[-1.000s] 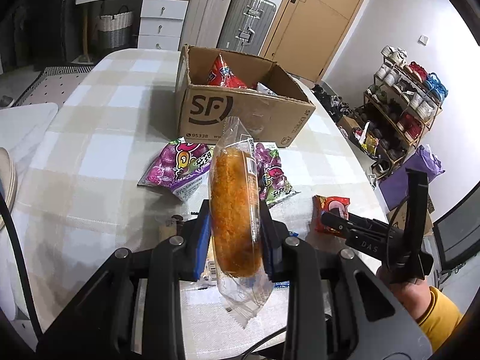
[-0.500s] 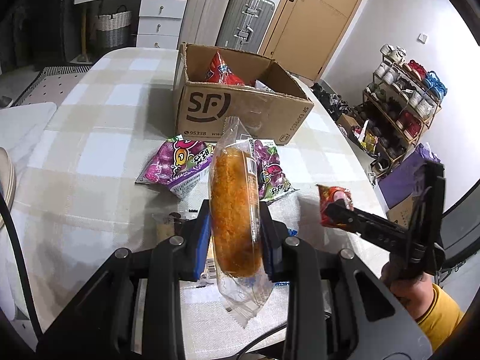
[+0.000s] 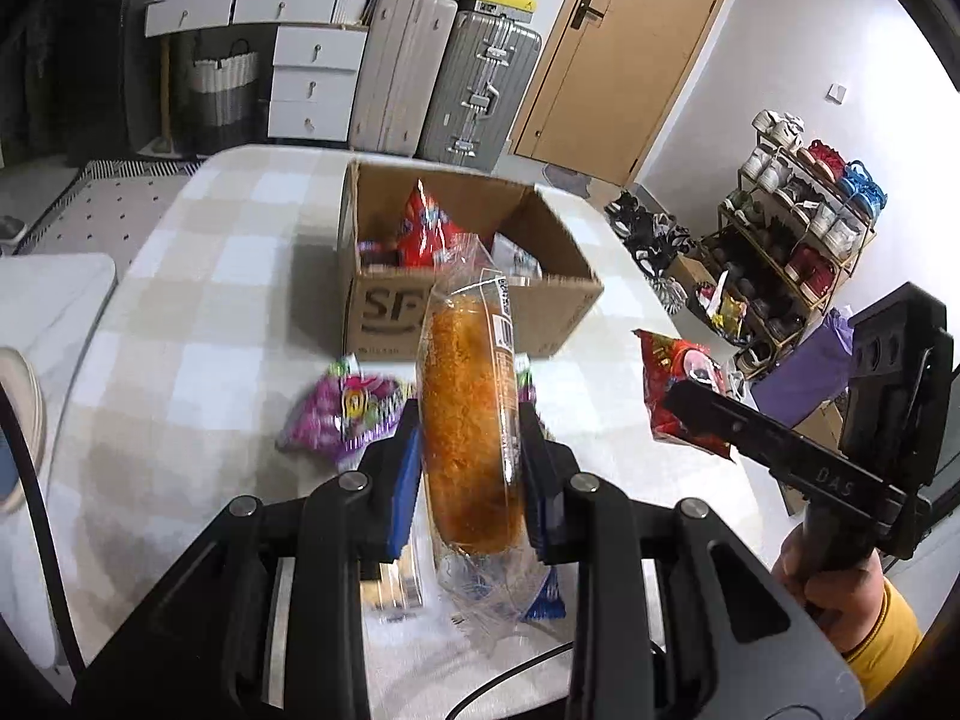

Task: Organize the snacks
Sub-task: 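Carry the red Oreo pack and bread roll over the box, then lower both packs into the box and open both tools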

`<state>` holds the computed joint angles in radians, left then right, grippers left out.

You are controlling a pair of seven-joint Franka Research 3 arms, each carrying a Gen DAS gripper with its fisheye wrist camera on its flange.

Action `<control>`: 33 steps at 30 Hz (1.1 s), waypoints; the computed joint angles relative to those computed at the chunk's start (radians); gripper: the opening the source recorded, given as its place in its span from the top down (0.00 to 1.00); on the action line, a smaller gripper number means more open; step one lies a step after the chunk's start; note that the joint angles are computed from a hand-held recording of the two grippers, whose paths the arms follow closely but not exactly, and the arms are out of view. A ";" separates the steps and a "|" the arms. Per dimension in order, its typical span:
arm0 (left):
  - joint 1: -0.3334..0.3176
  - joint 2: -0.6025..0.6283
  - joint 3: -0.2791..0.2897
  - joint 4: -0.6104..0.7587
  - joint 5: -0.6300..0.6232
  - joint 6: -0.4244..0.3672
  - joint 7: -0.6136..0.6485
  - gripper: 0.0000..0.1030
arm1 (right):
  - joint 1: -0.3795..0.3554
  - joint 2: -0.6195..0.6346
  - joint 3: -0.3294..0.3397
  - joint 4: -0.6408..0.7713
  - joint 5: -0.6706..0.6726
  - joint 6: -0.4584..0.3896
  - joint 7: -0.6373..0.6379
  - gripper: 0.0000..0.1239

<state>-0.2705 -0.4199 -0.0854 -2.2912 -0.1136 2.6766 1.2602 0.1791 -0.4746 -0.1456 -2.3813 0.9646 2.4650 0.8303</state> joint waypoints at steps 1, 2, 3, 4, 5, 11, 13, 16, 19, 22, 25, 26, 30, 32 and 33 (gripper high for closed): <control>0.006 0.009 -0.001 0.022 0.007 -0.011 -0.001 0.75 | 0.004 0.012 -0.001 0.020 0.005 -0.004 0.001 0.65; 0.011 0.022 -0.001 0.045 0.013 -0.020 0.000 0.75 | 0.008 0.024 -0.002 0.041 0.011 -0.006 0.002 0.65; 0.015 0.036 0.000 0.071 0.017 -0.032 0.005 0.75 | 0.011 0.042 -0.002 0.069 0.015 -0.015 0.004 0.65; 0.019 0.049 0.000 0.093 0.019 -0.042 0.010 0.75 | 0.013 0.053 -0.002 0.091 0.019 -0.021 0.006 0.65; 0.024 0.071 0.002 0.126 0.020 -0.058 0.019 0.75 | 0.014 0.069 0.001 0.116 0.020 -0.026 0.006 0.65; 0.059 0.206 -0.001 0.316 -0.006 -0.130 0.077 0.75 | 0.013 0.184 0.024 0.275 0.019 -0.048 0.002 0.65; 0.077 0.267 -0.013 0.394 -0.009 -0.152 0.091 0.75 | 0.006 0.230 0.032 0.327 0.019 -0.054 0.010 0.65; 0.106 0.367 -0.032 0.525 -0.009 -0.199 0.108 0.75 | -0.010 0.303 0.040 0.403 0.033 -0.078 0.030 0.65; 0.136 0.472 -0.051 0.659 -0.005 -0.249 0.110 0.75 | -0.033 0.390 0.058 0.488 0.029 -0.098 0.051 0.65; 0.156 0.582 -0.069 0.795 0.027 -0.301 0.092 0.75 | -0.055 0.460 0.084 0.551 0.000 -0.100 0.071 0.65; 0.169 0.673 -0.085 0.899 0.054 -0.334 0.094 0.75 | -0.073 0.514 0.107 0.596 -0.021 -0.103 0.079 0.65; 0.172 0.704 -0.090 0.930 0.059 -0.342 0.098 0.75 | -0.077 0.536 0.114 0.616 -0.033 -0.108 0.085 0.65; 0.189 0.808 -0.114 1.027 0.047 -0.359 0.138 0.75 | -0.094 0.603 0.139 0.669 -0.069 -0.107 0.105 0.65; 0.197 0.825 -0.124 1.025 0.037 -0.336 0.161 0.75 | -0.099 0.623 0.149 0.681 -0.089 -0.102 0.109 0.65; 0.198 0.835 -0.126 1.029 0.039 -0.327 0.172 0.75 | -0.102 0.628 0.153 0.681 -0.097 -0.099 0.109 0.65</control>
